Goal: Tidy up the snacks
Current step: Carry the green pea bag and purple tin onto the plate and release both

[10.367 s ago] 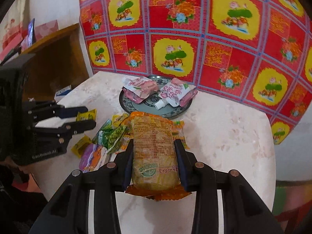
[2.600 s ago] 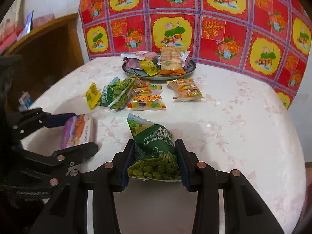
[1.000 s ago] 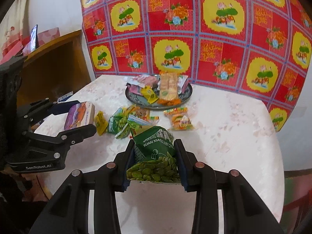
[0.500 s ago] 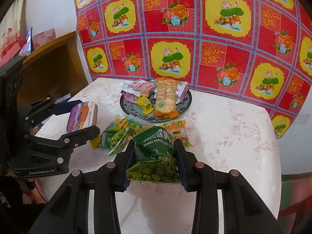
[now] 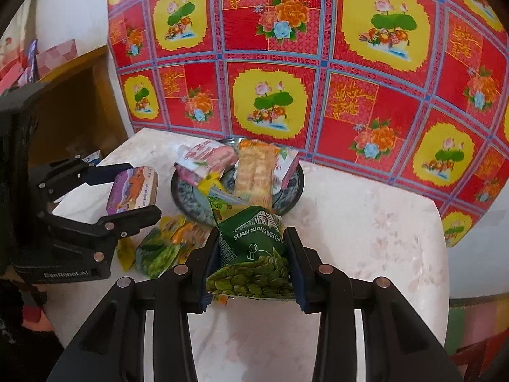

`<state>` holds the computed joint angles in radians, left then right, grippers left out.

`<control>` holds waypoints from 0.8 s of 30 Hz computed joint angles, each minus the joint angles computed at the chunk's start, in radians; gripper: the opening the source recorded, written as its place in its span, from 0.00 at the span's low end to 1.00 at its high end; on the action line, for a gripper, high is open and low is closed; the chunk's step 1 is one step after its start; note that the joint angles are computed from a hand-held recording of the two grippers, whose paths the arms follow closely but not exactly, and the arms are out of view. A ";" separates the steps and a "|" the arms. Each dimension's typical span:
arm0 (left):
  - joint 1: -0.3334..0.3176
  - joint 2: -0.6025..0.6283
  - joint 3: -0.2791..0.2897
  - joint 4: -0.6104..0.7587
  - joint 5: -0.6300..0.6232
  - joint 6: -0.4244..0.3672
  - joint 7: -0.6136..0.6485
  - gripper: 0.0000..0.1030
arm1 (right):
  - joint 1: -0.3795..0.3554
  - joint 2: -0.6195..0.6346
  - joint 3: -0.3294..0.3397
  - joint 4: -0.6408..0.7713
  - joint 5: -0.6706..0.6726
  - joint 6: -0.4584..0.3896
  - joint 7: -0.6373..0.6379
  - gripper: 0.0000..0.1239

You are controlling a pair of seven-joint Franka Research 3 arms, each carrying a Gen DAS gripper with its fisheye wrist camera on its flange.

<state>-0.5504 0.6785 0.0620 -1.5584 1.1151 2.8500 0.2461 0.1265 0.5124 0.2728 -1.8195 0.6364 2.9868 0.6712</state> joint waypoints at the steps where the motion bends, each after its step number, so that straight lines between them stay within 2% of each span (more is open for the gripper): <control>1: 0.003 0.008 0.001 0.016 0.000 -0.001 0.011 0.67 | 0.008 0.012 -0.009 0.020 -0.010 -0.010 0.008 0.32; 5: 0.012 0.045 0.033 0.074 0.036 0.079 -0.006 0.67 | 0.008 0.062 -0.008 0.106 -0.025 -0.069 0.009 0.32; 7: 0.028 0.071 0.030 0.111 0.013 0.104 0.020 0.67 | 0.010 0.086 -0.006 0.143 -0.029 -0.084 0.001 0.32; 17: 0.104 0.236 -0.041 0.319 -0.266 0.095 0.300 0.67 | 0.038 0.192 -0.013 0.287 -0.057 -0.113 -0.016 0.32; 19: 0.099 0.260 -0.034 0.347 -0.306 0.084 0.319 0.68 | 0.037 0.206 -0.010 0.300 -0.059 -0.114 -0.014 0.32; 22: 0.065 0.295 0.015 0.390 -0.344 0.050 0.319 0.68 | 0.039 0.221 -0.007 0.312 -0.066 -0.103 -0.017 0.32; 24: 0.071 0.308 0.010 0.401 -0.384 0.045 0.334 0.68 | 0.044 0.232 -0.010 0.323 -0.074 -0.098 -0.013 0.32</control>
